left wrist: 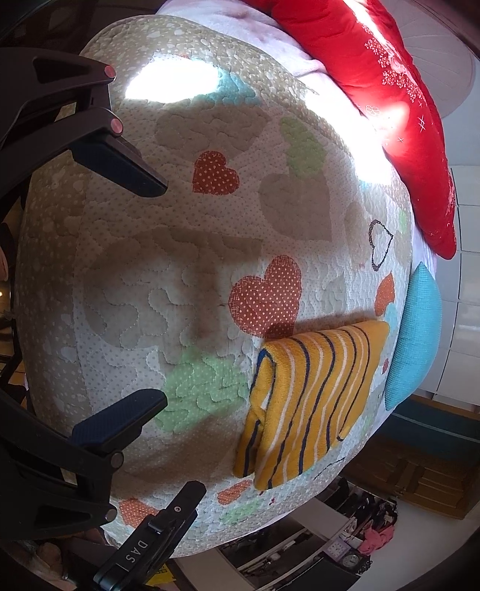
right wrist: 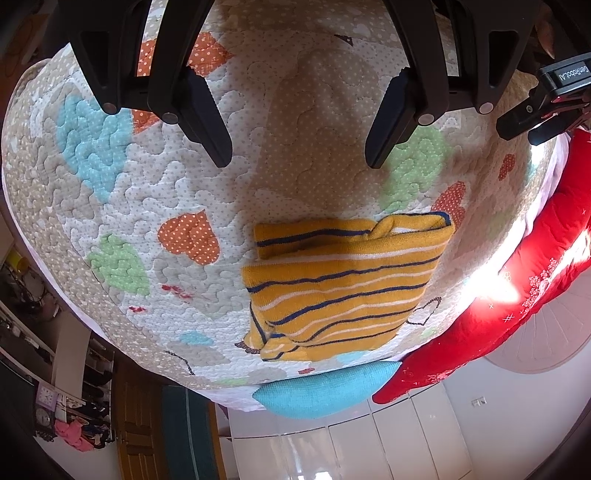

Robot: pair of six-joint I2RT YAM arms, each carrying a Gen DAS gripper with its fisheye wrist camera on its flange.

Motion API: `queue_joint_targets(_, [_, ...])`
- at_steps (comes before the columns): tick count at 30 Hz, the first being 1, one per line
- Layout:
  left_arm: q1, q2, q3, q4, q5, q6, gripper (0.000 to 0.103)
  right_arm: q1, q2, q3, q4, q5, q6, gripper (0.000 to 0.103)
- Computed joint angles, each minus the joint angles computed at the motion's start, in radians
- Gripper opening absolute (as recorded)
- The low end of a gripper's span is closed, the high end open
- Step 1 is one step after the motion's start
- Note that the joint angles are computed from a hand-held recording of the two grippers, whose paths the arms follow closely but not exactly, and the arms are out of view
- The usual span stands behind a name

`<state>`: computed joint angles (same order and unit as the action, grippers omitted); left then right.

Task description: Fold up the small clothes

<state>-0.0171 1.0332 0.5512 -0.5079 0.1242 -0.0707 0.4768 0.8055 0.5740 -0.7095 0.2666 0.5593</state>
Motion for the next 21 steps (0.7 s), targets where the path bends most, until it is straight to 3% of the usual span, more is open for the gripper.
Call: queue_joint_targets(21, [-0.001, 0.013, -0.008, 0.015, -0.005, -0.003, 0.103, -0.046, -0.005, -0.023, 0.016, -0.031, -0.028, 0.080])
